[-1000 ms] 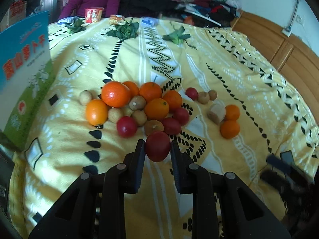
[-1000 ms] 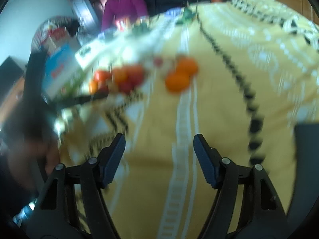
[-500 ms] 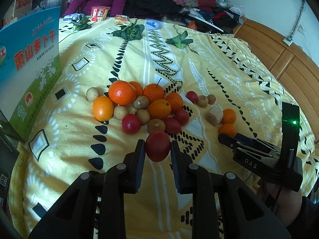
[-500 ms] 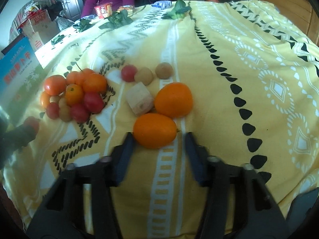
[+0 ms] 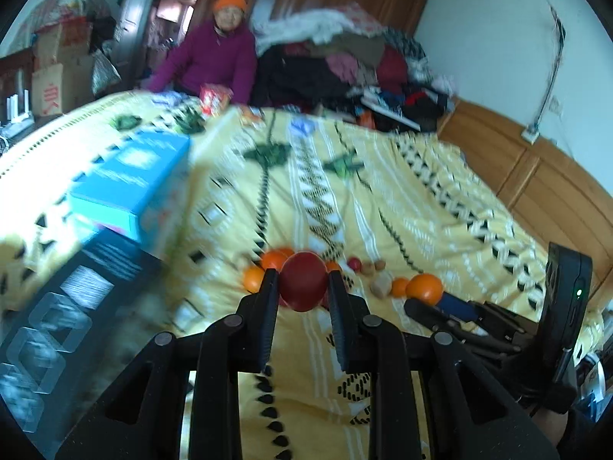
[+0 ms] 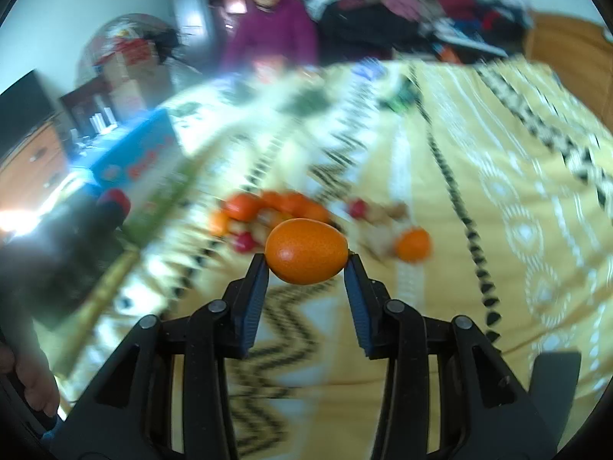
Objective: Organize fruits
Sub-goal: 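Carry the tomato and orange in both tools over the steel bowl, then open both tools to drop the tomato and orange into the bowl, then move both open tools back over the fruit pile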
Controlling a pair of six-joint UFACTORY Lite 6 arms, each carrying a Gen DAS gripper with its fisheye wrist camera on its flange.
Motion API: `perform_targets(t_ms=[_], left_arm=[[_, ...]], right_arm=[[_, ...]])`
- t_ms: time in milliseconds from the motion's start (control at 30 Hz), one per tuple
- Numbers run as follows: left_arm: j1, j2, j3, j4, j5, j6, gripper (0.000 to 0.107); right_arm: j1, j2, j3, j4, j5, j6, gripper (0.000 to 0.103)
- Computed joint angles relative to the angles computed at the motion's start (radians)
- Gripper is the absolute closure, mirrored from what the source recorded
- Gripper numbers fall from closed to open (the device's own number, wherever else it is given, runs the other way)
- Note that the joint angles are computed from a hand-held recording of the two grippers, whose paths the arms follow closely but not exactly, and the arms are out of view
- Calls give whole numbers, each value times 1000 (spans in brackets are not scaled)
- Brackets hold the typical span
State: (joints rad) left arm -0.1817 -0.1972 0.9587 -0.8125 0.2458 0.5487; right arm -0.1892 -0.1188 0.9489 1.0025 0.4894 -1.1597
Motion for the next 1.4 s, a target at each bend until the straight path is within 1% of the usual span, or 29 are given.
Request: perform_targets(t_ms=[33,67,133,233,267,300,333,400,500,600,667,833,900,933,1100,1133,1167,1200,1233,1267,1300,1333,1367,1400], left_arm=[[56,-59,-13,13,37,2,82],[151,-114,-13,-6,117,47,82],[360,-192,-14,-95,270,188,82],[674,-263,-5,-129,400,278,82],[779,-266,3,-142,428,312,82],[884,-249,17,-158,456,359,82],[988,-207,44,-189,507,430,82],[1192,-80,119,-233,612,544,82],[1339,77,208,-226,626,600,82],[1401,210,278,-182,602,598,82],[1428,269,295,-160,595,596,82],[1460,334,294,-135,586,629,82],[1465,353,301,-134,587,639,82],[1468,362,306,-132,589,643,82],[1479,403,339,-127,606,653,82],[1476,402,337,-127,604,650,77],[1473,401,338,-125,600,647,62],[1471,395,335,-128,595,647,55],[1470,386,328,-138,589,650,46],[1472,382,329,-145,586,656,43],[1474,382,332,-147,587,656,42],[1475,379,333,-147,589,651,38],[1476,380,337,-151,592,650,37],[1480,381,342,-155,604,655,37]], right_arm=[[51,-26,12,-41,0,64,62],[101,-46,26,-81,-6,123,62],[222,-81,60,-170,-21,255,62],[456,-75,152,-357,-58,523,62],[527,-66,179,-419,-70,605,62],[612,-38,222,-504,-85,710,62],[677,-6,263,-567,-93,787,62],[819,89,376,-707,-97,957,62],[988,284,599,-796,-67,1097,62],[1081,473,803,-793,-12,1132,62],[1136,613,956,-815,41,1161,62],[1188,886,1263,-819,174,1179,62],[1183,944,1317,-806,200,1178,62],[1178,945,1314,-800,206,1178,62],[1185,1078,1505,-851,301,1236,60],[1183,1105,1548,-858,322,1242,60],[1187,1140,1610,-864,353,1252,60],[1192,1186,1689,-873,390,1262,60],[1198,1204,1727,-890,408,1268,60],[1203,1224,1769,-905,427,1276,58],[1206,1224,1775,-912,430,1279,52],[1209,1200,1740,-919,414,1282,49],[1212,1151,1663,-934,376,1290,45],[1214,1126,1628,-948,358,1299,43]])
